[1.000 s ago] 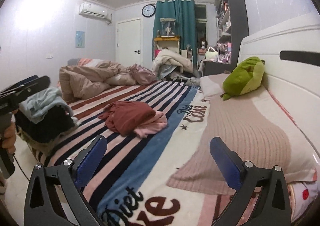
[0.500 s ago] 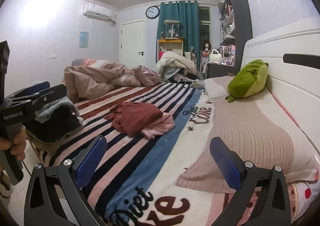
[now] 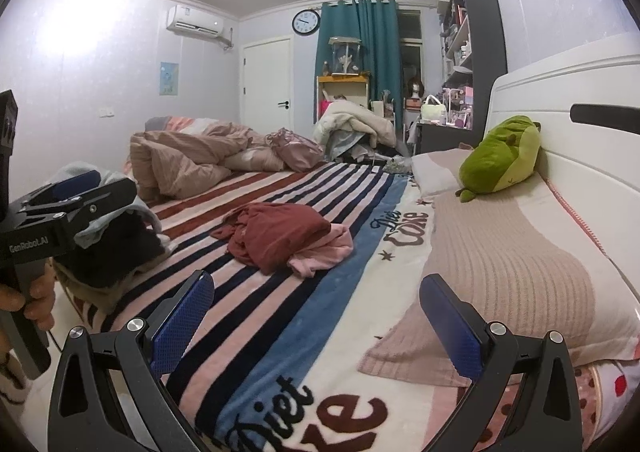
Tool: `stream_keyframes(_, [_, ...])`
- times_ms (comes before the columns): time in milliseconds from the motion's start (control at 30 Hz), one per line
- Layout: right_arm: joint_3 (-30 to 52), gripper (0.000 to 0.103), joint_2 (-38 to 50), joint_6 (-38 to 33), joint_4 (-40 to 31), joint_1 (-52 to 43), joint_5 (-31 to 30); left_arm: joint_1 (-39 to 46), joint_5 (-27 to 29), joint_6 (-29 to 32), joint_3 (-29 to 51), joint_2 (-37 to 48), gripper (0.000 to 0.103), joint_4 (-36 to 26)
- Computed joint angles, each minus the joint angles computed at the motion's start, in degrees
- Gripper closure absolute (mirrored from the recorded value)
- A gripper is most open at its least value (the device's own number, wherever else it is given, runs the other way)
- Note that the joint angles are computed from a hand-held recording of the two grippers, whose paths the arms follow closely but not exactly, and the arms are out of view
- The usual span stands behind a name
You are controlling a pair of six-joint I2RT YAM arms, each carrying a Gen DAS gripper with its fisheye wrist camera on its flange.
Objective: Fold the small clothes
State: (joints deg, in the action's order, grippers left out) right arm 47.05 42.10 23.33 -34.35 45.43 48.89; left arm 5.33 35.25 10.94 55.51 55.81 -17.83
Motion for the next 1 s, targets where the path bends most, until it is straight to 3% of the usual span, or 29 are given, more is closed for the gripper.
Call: stream_keyframes(1000, [0.6,0.000,2.9,1.6,1.8,2.0,0.4,1.0,0.6,0.7,-0.5,-0.1,0.001,-0.3])
